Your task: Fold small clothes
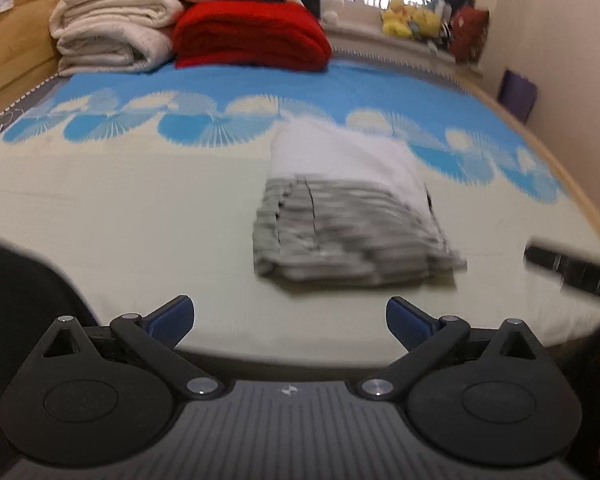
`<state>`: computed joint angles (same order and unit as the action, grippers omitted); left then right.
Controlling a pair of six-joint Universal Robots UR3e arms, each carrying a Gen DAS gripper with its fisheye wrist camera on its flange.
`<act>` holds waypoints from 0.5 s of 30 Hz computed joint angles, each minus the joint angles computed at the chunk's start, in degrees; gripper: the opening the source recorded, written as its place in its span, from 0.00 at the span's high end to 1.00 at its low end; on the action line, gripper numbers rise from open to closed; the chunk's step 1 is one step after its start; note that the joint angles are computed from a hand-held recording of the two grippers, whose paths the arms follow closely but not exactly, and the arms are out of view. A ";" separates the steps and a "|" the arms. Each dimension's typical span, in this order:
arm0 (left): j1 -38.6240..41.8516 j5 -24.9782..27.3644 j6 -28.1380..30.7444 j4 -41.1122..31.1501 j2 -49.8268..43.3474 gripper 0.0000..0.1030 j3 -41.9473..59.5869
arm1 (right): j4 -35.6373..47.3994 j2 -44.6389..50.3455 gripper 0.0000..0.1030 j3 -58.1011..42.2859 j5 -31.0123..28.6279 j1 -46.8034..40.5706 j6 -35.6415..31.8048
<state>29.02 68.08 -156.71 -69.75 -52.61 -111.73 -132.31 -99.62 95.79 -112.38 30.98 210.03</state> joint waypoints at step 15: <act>-5.28 1.51 -3.31 15.53 -8.72 0.01 -2.48 | 1.24 3.21 0.07 -0.19 -1.76 3.51 0.84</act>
